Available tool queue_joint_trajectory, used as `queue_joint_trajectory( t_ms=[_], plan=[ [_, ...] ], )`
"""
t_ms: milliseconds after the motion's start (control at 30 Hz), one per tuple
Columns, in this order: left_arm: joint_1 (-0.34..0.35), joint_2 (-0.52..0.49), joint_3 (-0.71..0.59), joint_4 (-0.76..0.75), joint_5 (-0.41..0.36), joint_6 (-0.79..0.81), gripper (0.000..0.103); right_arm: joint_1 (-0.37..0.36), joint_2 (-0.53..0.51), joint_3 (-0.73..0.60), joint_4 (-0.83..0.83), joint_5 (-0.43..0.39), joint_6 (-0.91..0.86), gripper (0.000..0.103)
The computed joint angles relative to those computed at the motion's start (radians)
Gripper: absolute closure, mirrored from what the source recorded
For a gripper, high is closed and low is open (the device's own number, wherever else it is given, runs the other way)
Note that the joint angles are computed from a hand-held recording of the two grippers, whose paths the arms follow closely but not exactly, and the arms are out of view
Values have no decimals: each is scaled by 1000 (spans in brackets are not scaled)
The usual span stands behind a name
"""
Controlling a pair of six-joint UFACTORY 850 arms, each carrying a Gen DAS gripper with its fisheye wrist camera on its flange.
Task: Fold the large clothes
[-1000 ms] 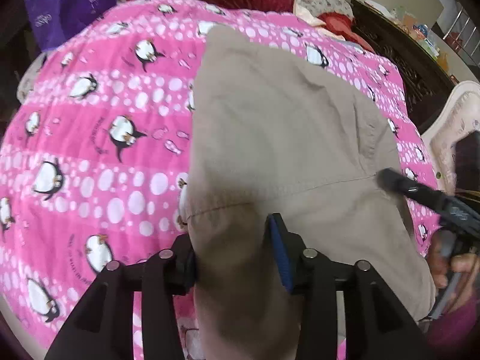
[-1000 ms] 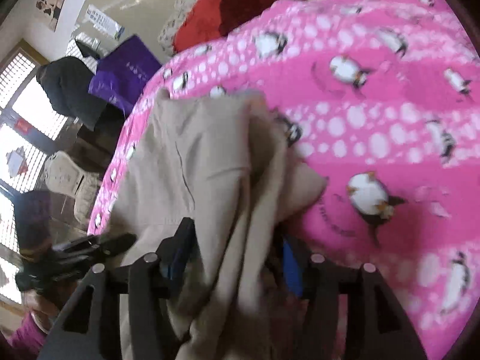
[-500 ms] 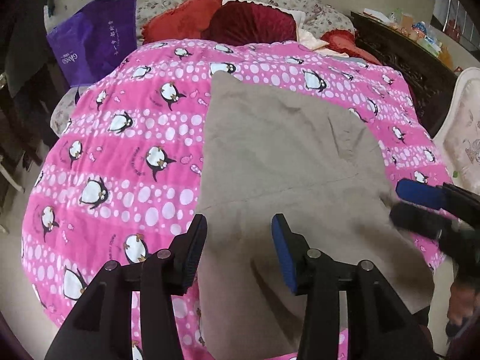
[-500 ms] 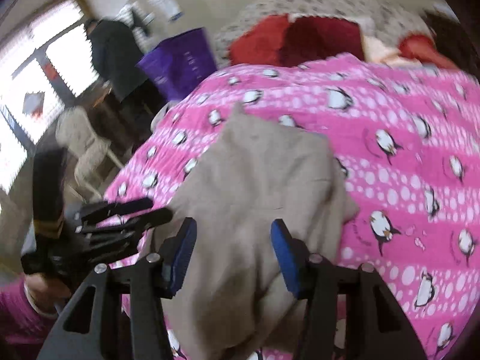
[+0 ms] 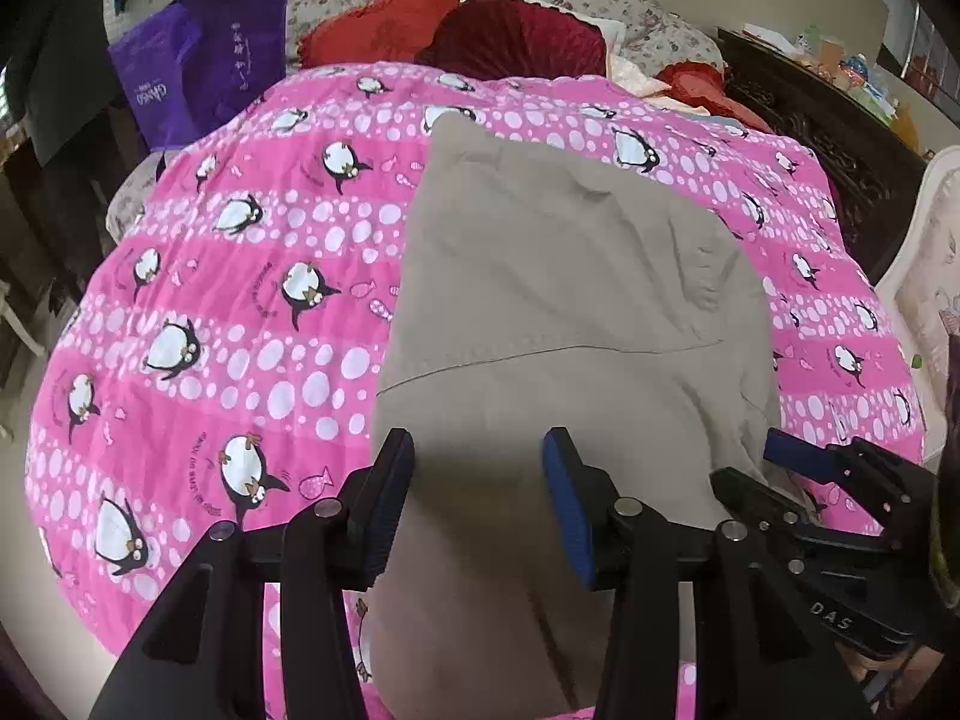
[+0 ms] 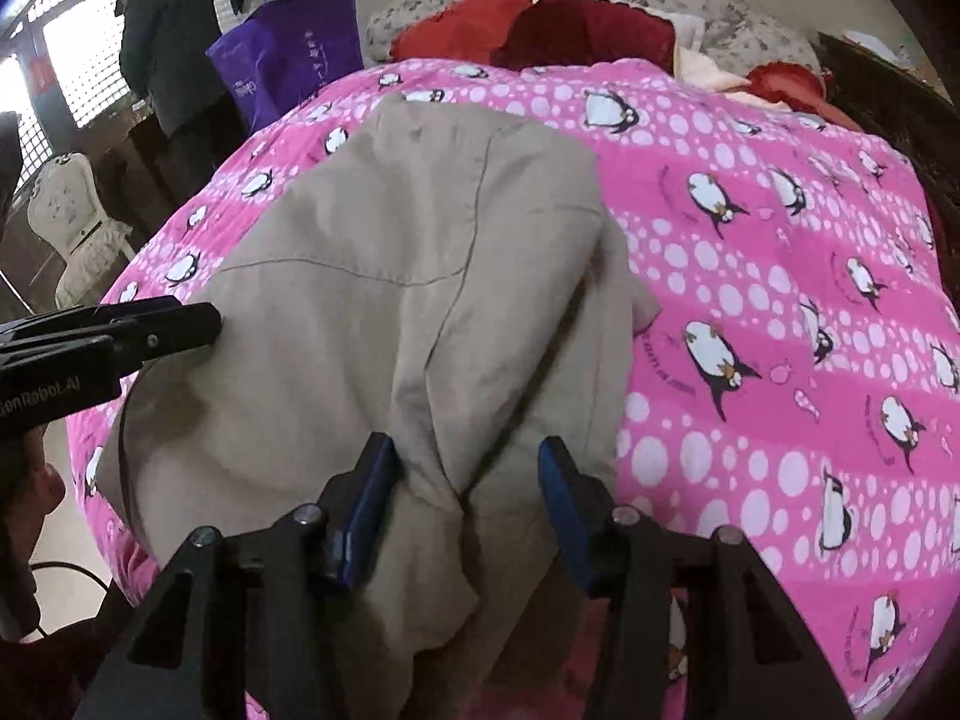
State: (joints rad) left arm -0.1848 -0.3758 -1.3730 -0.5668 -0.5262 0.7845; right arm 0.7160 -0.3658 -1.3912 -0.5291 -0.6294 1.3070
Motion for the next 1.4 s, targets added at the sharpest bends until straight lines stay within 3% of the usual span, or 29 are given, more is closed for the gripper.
queue_joint_trajectory(
  t_ms=[233, 467, 667, 967, 1100, 1400],
  plan=[
    [-1, 44, 29, 11, 38, -13, 70, 24, 25, -49, -56, -50, 91, 50],
    [6, 76, 45, -20, 46, 3, 70, 41, 9, -125, -122, -178, 167, 27],
    [6, 103, 69, -37, 84, 23, 70, 52, -26, -187, -137, -261, 172, 24],
    [4, 113, 87, 6, 125, -34, 70, 51, -35, -189, -126, -262, 168, 23],
    [-11, 125, 102, 110, 180, -121, 70, 50, -34, -183, -120, -255, 169, 23],
    [-8, 119, 100, 99, 173, -117, 70, 49, -41, -184, -120, -249, 162, 23]
  ],
)
